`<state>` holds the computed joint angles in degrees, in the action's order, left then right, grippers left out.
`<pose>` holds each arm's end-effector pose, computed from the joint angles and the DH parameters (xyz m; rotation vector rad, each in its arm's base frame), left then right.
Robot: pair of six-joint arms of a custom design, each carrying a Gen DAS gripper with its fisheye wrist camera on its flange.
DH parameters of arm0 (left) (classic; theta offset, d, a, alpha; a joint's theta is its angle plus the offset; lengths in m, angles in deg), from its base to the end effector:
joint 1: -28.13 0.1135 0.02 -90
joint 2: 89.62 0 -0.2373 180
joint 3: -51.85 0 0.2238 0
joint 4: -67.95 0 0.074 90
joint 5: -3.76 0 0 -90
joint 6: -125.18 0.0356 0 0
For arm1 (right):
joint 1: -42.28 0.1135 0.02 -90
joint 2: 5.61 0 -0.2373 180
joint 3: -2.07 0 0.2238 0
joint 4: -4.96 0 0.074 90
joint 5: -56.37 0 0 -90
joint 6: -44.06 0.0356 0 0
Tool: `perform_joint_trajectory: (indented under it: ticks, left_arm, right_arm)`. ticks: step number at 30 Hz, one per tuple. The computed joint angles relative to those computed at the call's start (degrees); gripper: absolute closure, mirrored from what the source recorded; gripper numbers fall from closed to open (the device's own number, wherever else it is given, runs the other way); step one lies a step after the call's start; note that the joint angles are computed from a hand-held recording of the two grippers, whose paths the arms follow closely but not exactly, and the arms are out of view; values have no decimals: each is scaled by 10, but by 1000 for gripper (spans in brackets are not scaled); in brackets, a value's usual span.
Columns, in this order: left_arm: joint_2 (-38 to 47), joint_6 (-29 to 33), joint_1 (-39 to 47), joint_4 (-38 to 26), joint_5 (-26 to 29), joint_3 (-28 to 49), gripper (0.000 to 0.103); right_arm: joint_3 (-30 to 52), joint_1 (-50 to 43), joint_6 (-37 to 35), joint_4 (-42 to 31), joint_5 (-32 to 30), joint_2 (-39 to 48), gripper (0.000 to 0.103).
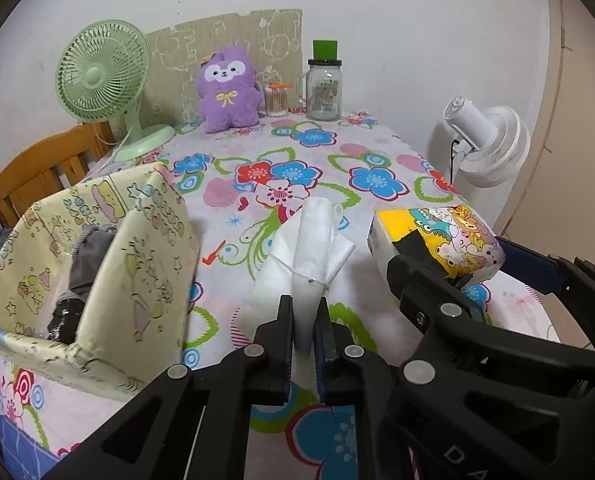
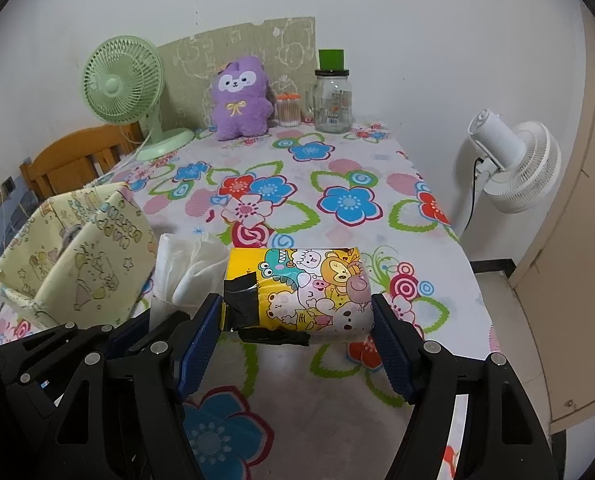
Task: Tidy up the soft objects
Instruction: 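Lift the white pad with the left tool while the right tool carries the yellow pack to the box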
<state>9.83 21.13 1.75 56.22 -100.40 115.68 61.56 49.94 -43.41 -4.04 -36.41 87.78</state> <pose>0.2855 -0.1319 0.1374 0.1398 2.3611 -0.0433 0.2971 0.0417 0.1510 -0.1285 2.3194 0.1460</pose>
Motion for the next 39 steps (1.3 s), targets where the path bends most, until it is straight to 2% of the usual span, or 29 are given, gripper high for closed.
perform_joint_trajectory:
  ticks: [14, 21, 39]
  left_arm:
    - [-92, 17, -3, -11, 11, -55, 97]
    - [-141, 31, -5, -28, 8, -68, 97]
    - [-220, 71, 25, -85, 32, -57, 97]
  right_arm:
    - [-55, 41, 37, -36, 66, -113, 28]
    - [-63, 55, 51, -67, 79, -162, 28]
    - [-19, 103, 78, -159, 128, -228, 28]
